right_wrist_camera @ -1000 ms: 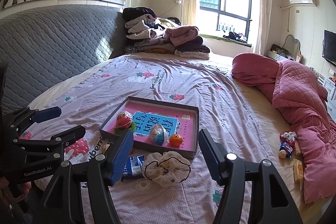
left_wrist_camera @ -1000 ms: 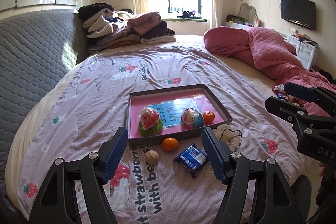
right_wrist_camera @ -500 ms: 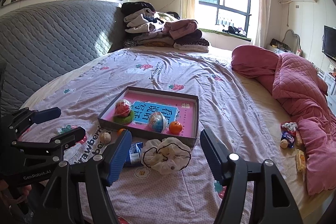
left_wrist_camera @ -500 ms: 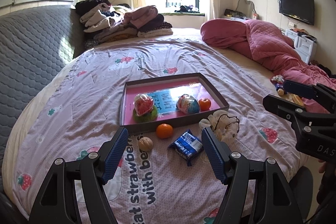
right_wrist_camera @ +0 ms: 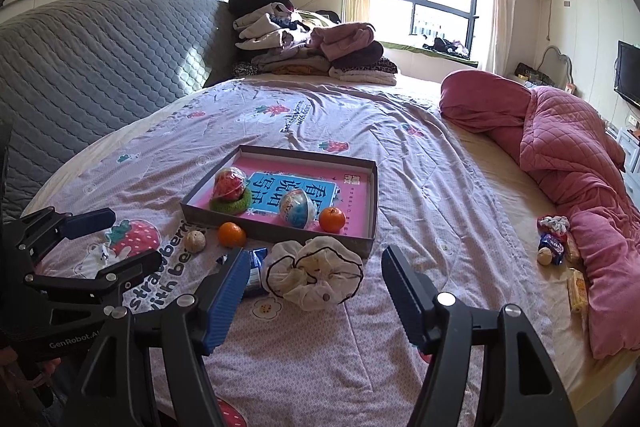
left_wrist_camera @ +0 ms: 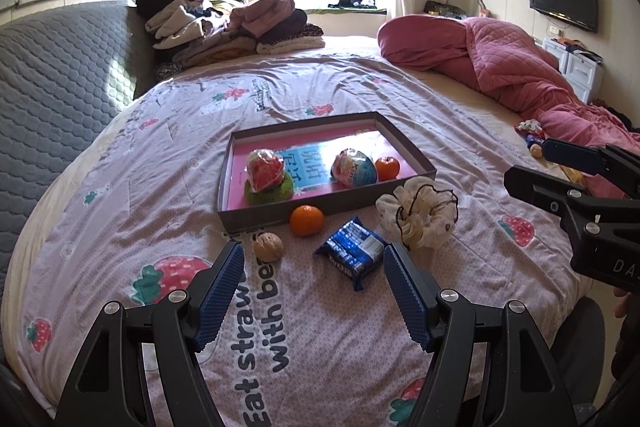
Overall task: Organize objects
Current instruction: 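Move the left tool to the blue snack packet while the right tool approaches the white scrunchie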
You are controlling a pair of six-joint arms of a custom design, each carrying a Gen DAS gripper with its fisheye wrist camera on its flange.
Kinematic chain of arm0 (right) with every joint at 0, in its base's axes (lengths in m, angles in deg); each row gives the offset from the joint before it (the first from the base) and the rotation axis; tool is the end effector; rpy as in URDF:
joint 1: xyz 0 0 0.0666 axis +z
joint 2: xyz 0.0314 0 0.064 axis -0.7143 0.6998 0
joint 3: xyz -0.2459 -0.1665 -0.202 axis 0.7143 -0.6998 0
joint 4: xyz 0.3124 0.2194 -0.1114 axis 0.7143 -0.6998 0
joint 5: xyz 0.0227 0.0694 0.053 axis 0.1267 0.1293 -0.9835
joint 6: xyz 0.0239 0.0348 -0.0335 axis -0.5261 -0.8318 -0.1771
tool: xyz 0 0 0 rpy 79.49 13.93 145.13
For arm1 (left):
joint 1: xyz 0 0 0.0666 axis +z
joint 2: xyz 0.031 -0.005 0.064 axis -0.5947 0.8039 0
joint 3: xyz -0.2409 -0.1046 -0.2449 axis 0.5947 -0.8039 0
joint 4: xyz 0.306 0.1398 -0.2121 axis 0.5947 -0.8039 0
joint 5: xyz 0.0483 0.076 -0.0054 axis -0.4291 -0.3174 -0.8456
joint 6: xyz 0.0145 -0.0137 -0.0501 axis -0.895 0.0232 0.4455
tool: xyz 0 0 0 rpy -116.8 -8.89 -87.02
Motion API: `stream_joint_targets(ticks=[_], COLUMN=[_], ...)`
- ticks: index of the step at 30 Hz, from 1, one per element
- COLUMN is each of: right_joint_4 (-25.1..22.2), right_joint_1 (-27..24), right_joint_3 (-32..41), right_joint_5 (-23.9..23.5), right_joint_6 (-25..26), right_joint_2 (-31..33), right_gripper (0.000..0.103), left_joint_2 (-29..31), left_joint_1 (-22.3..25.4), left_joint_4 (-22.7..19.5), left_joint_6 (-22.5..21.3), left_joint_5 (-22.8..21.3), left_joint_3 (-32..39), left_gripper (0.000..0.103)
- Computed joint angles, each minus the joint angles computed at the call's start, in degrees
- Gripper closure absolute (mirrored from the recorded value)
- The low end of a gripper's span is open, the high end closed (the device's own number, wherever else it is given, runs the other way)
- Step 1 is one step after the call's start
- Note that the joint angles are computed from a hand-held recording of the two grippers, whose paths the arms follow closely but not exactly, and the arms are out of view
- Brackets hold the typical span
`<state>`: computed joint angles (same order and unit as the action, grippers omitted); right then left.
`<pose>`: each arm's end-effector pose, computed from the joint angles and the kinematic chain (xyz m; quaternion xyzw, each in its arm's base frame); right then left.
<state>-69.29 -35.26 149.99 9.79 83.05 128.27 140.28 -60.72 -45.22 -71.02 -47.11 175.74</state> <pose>0.5122 0.0940 0.4533 -0.1278 0.8862 0.0370 0.4438 0.4901 -0.2119 0.4279 0.0663 0.9060 -0.0139 0.4179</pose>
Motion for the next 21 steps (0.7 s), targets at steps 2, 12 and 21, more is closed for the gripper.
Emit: stream_joint_targets(ticks=[2, 12, 21], right_joint_4=[-0.1, -0.5, -0.6], right_joint_1=[0.0, -0.4, -0.3], right_joint_3=[-0.3, -1.5, -2.2], right_joint_5=[0.0, -0.1, 0.1], right_joint_6=[0.0, 0.1, 0.1], right_joint_2=[0.0, 0.1, 0.8], right_gripper=[0.035, 0.035, 0.035], left_joint_2=[0.1, 0.5, 1.1], left_joint_1=[-0.2, -1.1, -0.8], left_joint_4=[0.0, 2.2, 4.6], left_joint_6=[0.0, -1.6, -2.3], left_joint_5=[0.0, 1.4, 3.2], left_joint_3=[-0.4, -3.2, -5.3], left_gripper=[0.029, 0.029, 0.029])
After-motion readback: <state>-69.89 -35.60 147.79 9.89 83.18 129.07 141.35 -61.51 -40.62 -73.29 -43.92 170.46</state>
